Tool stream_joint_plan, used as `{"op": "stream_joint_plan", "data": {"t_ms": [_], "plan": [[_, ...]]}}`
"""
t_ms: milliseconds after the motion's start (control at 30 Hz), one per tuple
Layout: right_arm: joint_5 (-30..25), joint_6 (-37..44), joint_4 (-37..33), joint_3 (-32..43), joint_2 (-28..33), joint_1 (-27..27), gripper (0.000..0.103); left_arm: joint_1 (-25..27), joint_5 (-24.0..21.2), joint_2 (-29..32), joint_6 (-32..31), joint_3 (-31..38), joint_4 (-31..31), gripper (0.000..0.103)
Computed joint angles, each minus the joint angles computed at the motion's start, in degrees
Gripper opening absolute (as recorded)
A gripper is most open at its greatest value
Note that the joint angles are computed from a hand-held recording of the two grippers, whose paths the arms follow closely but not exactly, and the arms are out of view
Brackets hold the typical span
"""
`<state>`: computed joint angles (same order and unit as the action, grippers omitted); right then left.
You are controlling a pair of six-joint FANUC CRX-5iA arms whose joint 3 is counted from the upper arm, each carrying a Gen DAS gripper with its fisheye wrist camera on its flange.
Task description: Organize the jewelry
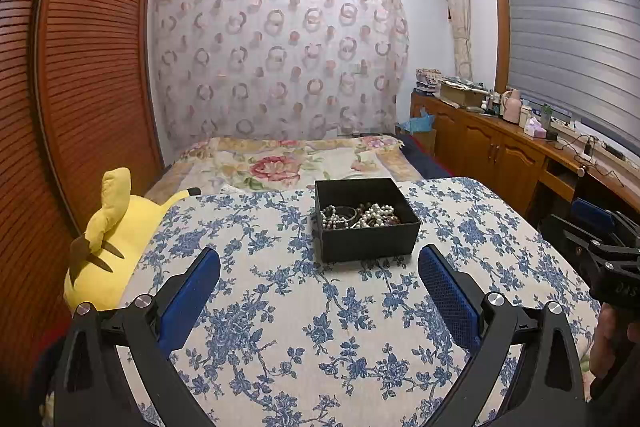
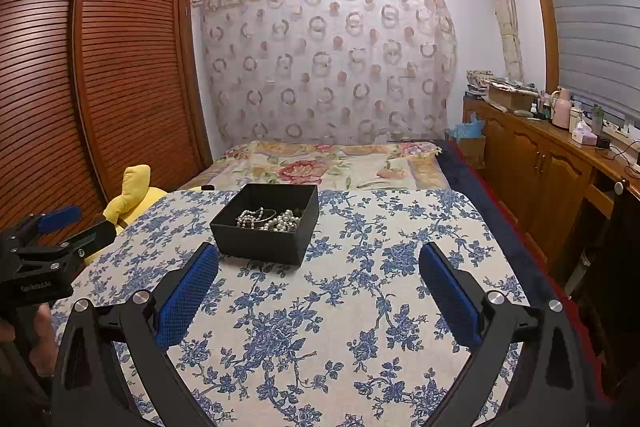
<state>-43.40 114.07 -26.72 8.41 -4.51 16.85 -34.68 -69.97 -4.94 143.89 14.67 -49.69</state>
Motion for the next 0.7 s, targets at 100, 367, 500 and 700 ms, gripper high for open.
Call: {"op": "stream_joint_plan", "data": {"t_ms": [100,367,500,700], "plan": [[0.0,0.0,0.0,0.0,0.0,0.0,0.101,-0.2,-0.1,0.1,0.2,0.1,-0.1,0.096],[0.1,0.2,-0.1,0.0,0.0,0.0,0.101,-0.2,-0.2,0.1,0.2,0.2,-0.1,0.096],[-0.1,0.3,-0.3,0.1,0.0,-0.2,0.101,-0.3,-0.2,0.1,0.4,0.1,-0.3,0.096],[-0.1,0.4,-0.4,0.1,0.1,-0.2,0.101,-0.3,-0.3,0.1,0.3,0.2,-0.2,0.096]]}}
